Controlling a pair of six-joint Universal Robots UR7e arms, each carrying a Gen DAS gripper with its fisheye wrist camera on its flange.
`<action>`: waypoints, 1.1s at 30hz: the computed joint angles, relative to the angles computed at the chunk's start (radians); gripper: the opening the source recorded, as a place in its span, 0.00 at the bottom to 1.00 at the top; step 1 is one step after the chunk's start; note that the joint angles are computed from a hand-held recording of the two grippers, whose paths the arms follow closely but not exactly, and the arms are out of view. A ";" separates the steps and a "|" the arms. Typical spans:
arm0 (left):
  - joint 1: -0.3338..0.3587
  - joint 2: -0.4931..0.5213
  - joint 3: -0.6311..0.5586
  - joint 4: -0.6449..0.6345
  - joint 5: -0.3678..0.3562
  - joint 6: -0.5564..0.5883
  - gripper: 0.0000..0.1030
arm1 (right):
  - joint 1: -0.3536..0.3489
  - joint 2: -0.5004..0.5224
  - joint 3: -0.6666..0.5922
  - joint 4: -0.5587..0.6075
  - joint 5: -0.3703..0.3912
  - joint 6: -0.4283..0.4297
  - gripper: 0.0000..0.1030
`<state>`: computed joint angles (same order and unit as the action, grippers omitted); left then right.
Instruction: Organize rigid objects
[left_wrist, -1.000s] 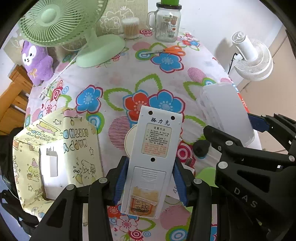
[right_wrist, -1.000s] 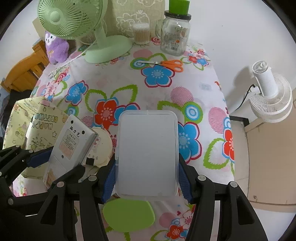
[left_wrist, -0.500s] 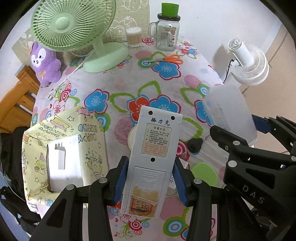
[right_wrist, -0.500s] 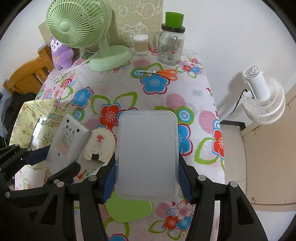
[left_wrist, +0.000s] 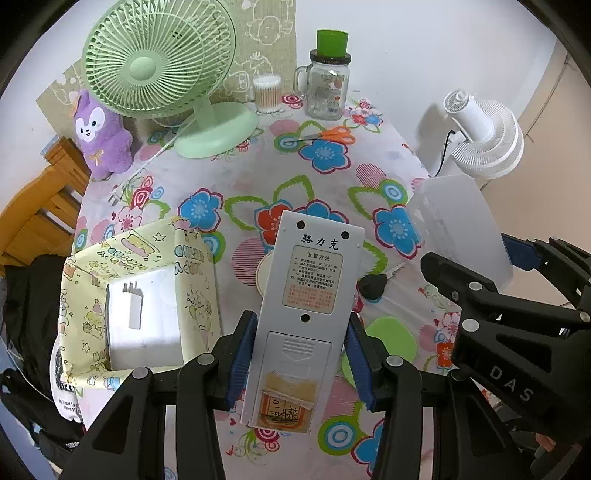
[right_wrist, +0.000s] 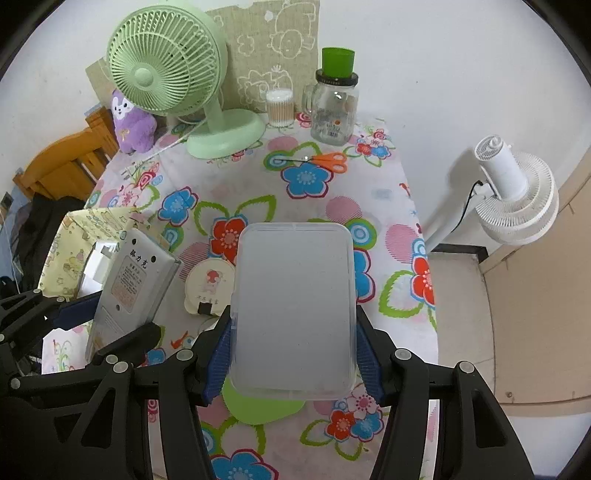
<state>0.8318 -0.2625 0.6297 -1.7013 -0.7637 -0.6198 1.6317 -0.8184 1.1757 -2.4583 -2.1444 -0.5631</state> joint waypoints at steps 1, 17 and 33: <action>-0.003 -0.006 0.009 -0.006 0.001 0.000 0.47 | 0.001 -0.003 0.003 -0.003 0.000 -0.002 0.59; -0.031 -0.089 0.131 -0.081 0.034 0.024 0.47 | 0.030 -0.058 0.081 -0.055 -0.001 0.012 0.60; -0.021 -0.170 0.231 -0.122 0.053 0.061 0.47 | 0.072 -0.032 0.090 -0.073 -0.026 0.050 0.60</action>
